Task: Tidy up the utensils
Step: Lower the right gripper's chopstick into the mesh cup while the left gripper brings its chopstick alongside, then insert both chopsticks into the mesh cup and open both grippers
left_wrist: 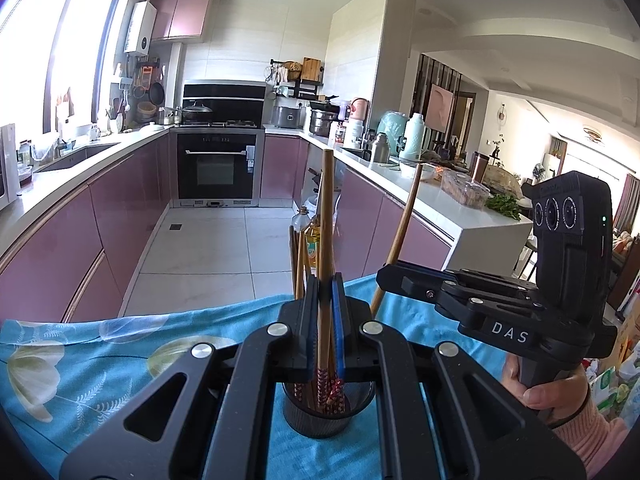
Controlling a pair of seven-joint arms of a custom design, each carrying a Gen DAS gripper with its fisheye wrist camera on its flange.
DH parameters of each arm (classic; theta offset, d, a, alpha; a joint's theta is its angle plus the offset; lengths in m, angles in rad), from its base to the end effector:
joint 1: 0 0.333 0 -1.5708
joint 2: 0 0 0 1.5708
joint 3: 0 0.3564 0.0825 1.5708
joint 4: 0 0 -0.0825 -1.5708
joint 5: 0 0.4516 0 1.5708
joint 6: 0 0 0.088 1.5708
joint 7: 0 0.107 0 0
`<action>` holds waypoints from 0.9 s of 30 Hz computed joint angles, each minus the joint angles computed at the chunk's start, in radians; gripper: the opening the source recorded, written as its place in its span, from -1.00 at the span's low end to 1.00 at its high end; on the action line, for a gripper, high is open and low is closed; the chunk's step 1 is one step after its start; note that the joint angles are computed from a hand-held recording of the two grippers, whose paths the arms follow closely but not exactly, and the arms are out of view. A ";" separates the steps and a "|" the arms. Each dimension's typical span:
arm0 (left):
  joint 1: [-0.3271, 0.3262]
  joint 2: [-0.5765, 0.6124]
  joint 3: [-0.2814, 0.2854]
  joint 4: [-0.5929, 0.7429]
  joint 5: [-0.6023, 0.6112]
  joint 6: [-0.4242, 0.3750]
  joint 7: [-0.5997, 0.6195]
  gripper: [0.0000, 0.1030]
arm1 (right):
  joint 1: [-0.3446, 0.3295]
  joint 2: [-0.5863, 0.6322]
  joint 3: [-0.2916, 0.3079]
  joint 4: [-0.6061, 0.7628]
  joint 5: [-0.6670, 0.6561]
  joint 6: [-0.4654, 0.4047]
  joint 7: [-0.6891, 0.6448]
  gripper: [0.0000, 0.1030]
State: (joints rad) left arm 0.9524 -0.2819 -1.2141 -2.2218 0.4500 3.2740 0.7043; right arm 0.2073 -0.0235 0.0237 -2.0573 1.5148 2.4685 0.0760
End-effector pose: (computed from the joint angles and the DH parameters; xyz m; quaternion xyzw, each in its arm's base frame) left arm 0.5591 -0.2463 0.5392 -0.5852 0.6053 -0.4415 0.3103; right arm 0.6225 0.1443 0.5016 -0.7410 0.3759 -0.0733 0.5516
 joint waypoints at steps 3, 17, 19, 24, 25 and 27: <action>-0.012 0.009 0.014 -0.001 0.004 -0.004 0.005 -0.86 | 0.001 0.000 0.001 -0.001 -0.005 0.000 0.006 -0.89; 0.023 0.049 -0.012 -0.001 0.009 -0.006 0.025 -0.86 | 0.000 0.019 0.007 0.006 -0.027 0.006 0.029 -0.89; 0.028 0.056 -0.015 -0.001 0.010 -0.005 0.030 -0.86 | 0.001 0.022 0.009 0.007 -0.032 0.008 0.031 -0.89; 0.010 0.068 0.001 -0.008 0.010 -0.011 0.042 -0.86 | -0.001 0.033 0.011 0.009 -0.043 0.006 0.039 -0.89; 0.013 0.071 -0.001 -0.008 0.012 -0.012 0.042 -0.86 | -0.001 0.034 0.012 0.009 -0.044 0.006 0.040 -0.89; 0.007 0.079 0.005 -0.010 0.016 -0.013 0.042 -0.86 | -0.002 0.037 0.013 0.009 -0.051 0.005 0.045 -0.89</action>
State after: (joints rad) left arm 0.9598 -0.2026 -1.2090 -2.2314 0.4661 3.2610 0.7460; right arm 0.2049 0.0138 0.0364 -2.0479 1.4635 2.4739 0.1207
